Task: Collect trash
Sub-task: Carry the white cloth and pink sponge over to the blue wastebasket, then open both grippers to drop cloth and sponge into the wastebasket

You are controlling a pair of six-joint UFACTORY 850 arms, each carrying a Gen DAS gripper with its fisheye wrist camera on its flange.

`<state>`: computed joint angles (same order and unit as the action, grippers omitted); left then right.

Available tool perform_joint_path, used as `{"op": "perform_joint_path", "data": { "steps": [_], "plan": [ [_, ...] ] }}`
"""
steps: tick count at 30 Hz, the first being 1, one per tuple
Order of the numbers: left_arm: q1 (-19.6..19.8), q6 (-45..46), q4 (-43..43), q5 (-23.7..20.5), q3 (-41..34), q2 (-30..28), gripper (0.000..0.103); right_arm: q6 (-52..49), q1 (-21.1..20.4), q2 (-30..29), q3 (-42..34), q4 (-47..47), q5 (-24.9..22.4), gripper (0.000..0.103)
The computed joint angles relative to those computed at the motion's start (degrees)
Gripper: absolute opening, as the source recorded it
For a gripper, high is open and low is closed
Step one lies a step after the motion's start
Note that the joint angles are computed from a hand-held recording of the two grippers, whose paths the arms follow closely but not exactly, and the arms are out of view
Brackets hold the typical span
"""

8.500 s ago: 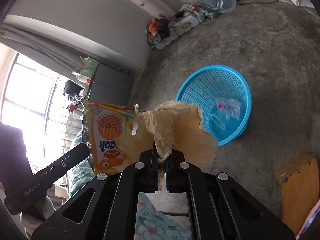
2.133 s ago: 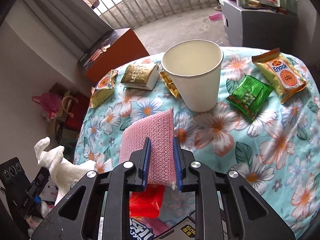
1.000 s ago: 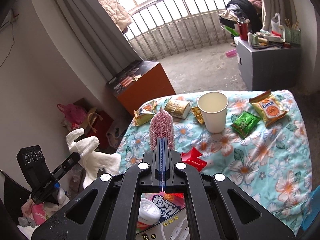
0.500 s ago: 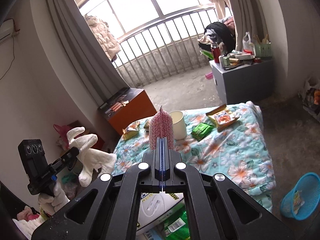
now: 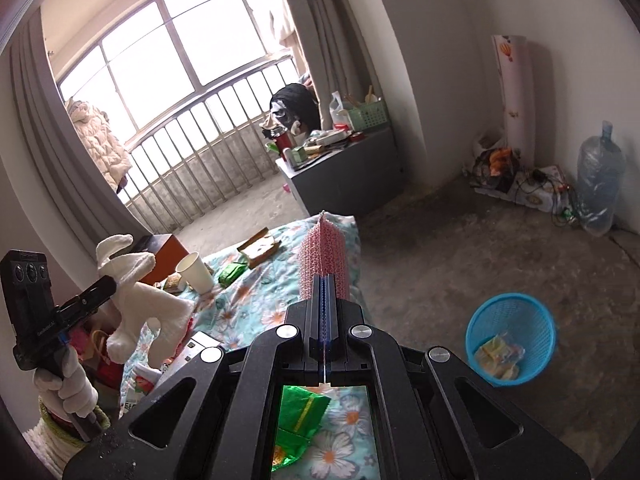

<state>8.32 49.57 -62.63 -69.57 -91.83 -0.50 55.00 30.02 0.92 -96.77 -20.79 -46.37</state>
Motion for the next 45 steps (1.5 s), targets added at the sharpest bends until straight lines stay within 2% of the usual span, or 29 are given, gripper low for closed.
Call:
{"op": "perform_joint_path", "data": {
  "steps": [7,11,15,20,25,27,28,29,30,33,37,42,45],
  "plan": [
    [-17.7,-6.9,10.1,2.3,-6.4,-7.1,0.005,4.9,-6.2,7.3,12.0,-1.6,-1.6,0.0],
    [-26.5,-11.7,17.4,3.8,-10.7,-13.0,0.005,4.5,-10.7,9.6,18.1,0.8,-0.3,0.0],
    [-33.4,-15.0,23.9,4.4,-15.3,-19.6,0.005,3.0,-15.2,9.5,22.4,3.9,1.3,0.0],
    [-39.0,-18.8,28.7,4.0,-22.3,-28.6,0.005,0.0,-20.5,9.5,27.7,9.2,3.3,0.0],
    [-42.0,-22.1,32.3,7.0,-28.3,-36.0,0.006,-0.8,-25.3,7.6,31.0,12.9,6.4,0.0],
    [-42.7,-23.7,33.0,8.0,-30.5,-38.5,0.023,-3.3,-27.5,6.3,32.1,16.8,8.7,0.0],
    [-43.1,-24.7,34.1,9.4,-30.8,-39.2,0.041,-4.6,-28.4,5.4,32.4,19.2,9.1,0.0],
    [-43.4,-25.6,35.0,11.6,-30.0,-39.0,0.049,-4.8,-29.0,4.5,32.7,20.6,9.3,0.003],
    [-43.5,-25.6,34.8,12.9,-29.8,-39.2,0.049,-5.8,-29.5,3.7,33.1,22.8,9.8,0.004],
    [-43.3,-26.7,34.1,13.1,-30.0,-39.6,0.051,-4.4,-29.5,2.6,34.5,24.1,10.1,0.007],
    [-42.6,-23.7,32.5,13.9,-28.7,-37.7,0.051,-4.8,-28.7,4.2,35.9,25.2,11.4,0.007],
    [-40.7,-20.7,28.7,13.5,-26.1,-33.2,0.054,-1.4,-27.2,6.7,36.2,19.5,11.6,0.012],
    [-38.8,-17.7,25.5,12.5,-23.5,-29.4,0.057,3.3,-24.9,9.4,35.8,14.0,10.5,0.018]
  ]
}}
